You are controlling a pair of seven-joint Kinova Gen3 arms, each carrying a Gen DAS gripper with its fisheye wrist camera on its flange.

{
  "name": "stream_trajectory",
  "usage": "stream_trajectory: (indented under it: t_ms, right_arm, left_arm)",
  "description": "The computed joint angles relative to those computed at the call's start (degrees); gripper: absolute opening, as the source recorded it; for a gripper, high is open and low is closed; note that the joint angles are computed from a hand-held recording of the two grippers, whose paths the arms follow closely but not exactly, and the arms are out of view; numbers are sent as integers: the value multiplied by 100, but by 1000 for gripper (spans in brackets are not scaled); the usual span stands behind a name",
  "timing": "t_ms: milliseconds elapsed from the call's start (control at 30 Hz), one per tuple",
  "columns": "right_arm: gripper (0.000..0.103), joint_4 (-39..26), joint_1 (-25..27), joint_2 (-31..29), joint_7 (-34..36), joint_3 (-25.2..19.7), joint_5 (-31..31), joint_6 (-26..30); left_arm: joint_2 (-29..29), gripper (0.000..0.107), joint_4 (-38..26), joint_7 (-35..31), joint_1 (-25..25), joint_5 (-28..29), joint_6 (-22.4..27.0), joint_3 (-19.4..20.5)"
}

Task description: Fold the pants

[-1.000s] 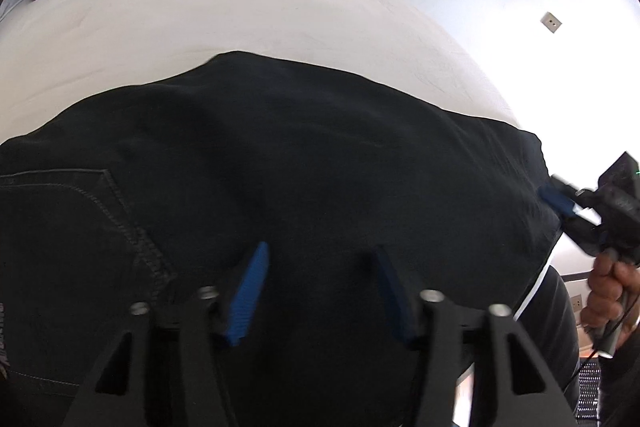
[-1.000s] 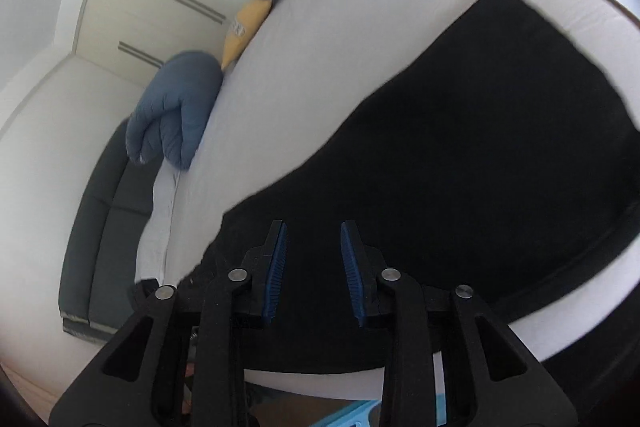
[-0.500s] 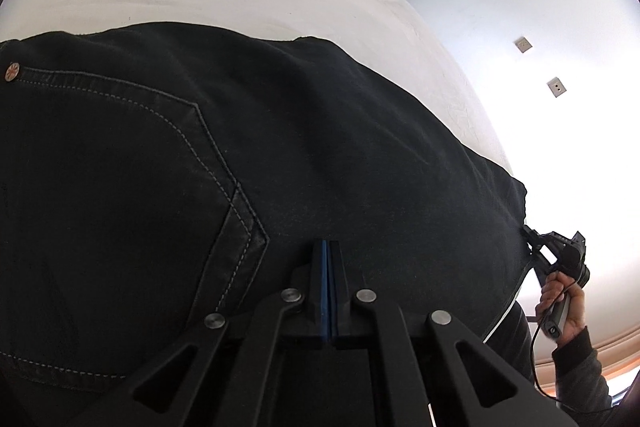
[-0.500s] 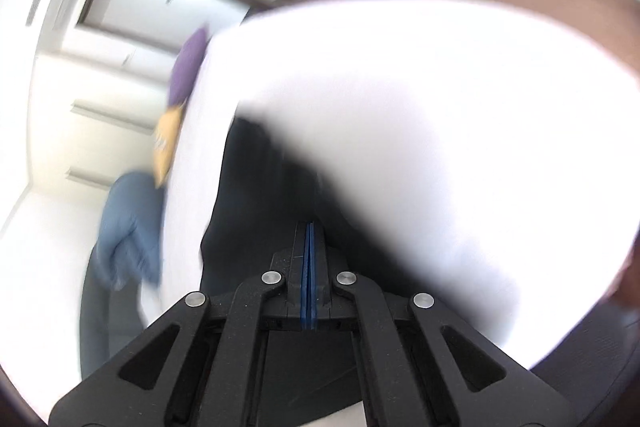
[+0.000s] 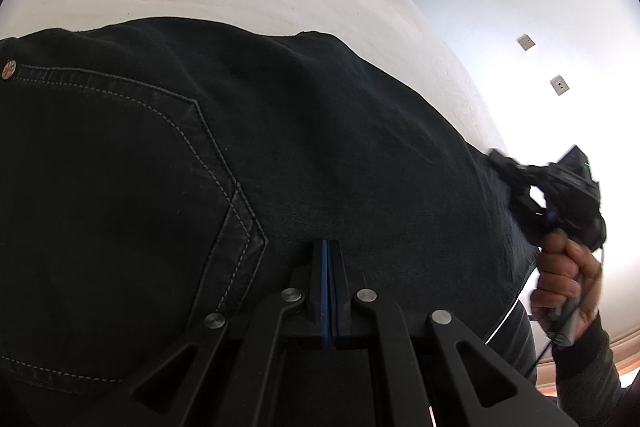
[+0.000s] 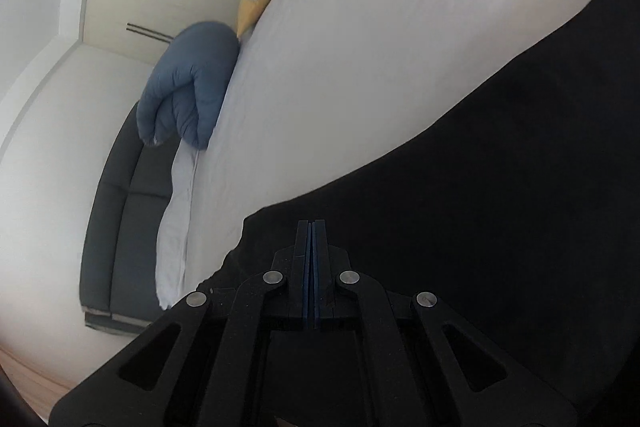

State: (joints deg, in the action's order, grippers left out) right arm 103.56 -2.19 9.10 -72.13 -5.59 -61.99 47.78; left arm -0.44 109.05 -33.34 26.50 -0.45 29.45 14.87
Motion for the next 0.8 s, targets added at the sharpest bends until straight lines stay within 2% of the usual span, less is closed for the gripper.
stream_trajectory:
  t_ms: [67, 167, 367, 500, 567, 633, 700, 767, 800]
  right_arm:
    - [0, -123, -58, 506, -20, -41, 0, -169]
    - [0, -59, 523, 917, 260, -142, -524, -218]
    - [0, 75, 1311, 628, 239, 325, -570, -635]
    - [0, 111, 1193, 437, 240, 1065, -686, -843]
    - [0, 82, 1097, 381, 270, 1263, -756, -920]
    - [0, 257, 1262, 218, 658, 1037, -1163, -913]
    - [0, 330, 1627, 97, 1124, 514, -1557, -540]
    - [0, 380, 1677, 110, 1590, 191, -1598, -302]
    - [0, 405, 1542, 213, 1729, 138, -1479, -278]
  left_arm:
    - [28, 5, -18, 51, 10, -26, -25, 7]
    - [40, 5, -19, 73, 39, -62, -38, -11]
    - [31, 5, 71, 139, 63, -68, -198, -23]
    - [20, 5, 76, 112, 43, 21, -182, -27]
    - [28, 5, -70, 255, 67, -43, 55, -28]
    - [124, 0, -442, 460, 143, -448, 521, 54]
    - [250, 1, -875, 367, 312, -695, 762, 82]
    - [464, 1, -1223, 30, 293, -610, 630, 152]
    - [592, 1, -1360, -181, 205, -513, 546, 233]
